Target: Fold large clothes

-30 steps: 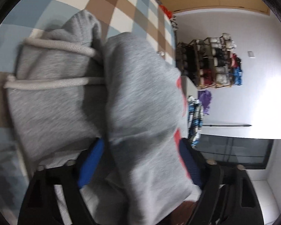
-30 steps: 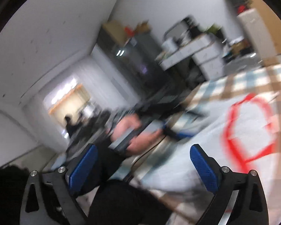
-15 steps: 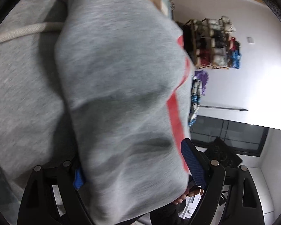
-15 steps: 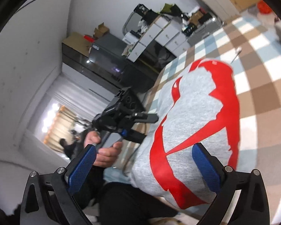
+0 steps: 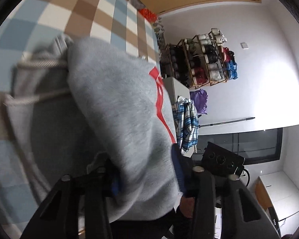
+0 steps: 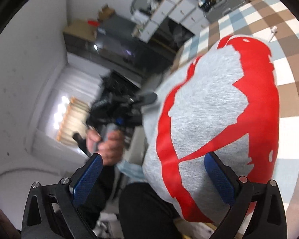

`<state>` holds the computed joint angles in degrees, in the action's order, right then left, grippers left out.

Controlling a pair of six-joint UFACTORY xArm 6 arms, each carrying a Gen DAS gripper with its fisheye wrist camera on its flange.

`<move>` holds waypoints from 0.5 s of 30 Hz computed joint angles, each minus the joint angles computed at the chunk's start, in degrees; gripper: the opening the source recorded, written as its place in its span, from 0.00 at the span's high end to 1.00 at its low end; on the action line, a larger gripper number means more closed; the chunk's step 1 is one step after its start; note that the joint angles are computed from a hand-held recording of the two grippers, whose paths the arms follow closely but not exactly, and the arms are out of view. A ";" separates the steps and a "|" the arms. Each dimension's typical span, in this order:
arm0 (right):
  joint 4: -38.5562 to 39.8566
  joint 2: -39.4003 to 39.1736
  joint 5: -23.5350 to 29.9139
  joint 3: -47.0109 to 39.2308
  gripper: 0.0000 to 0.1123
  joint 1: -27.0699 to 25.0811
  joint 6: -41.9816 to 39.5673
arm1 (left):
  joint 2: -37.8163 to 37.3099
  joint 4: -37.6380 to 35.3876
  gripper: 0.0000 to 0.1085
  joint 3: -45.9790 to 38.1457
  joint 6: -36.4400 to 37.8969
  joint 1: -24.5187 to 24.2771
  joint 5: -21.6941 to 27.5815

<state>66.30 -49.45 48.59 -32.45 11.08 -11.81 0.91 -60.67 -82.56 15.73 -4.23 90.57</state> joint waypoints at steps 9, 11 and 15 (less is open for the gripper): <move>-2.64 4.34 7.13 -4.01 0.08 -3.85 1.07 | -2.63 -5.60 0.27 12.94 2.26 1.44 3.37; 0.16 4.12 7.35 -3.05 0.08 -4.87 -0.47 | -4.27 -5.05 0.25 14.87 2.81 0.65 2.16; -0.86 3.73 6.52 -2.95 0.08 -4.28 0.38 | -8.95 -0.78 0.23 18.45 6.37 -1.35 -0.91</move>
<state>65.44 -45.72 55.11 -35.40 6.81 -11.43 -8.05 -61.44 -64.10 22.10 -5.59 89.66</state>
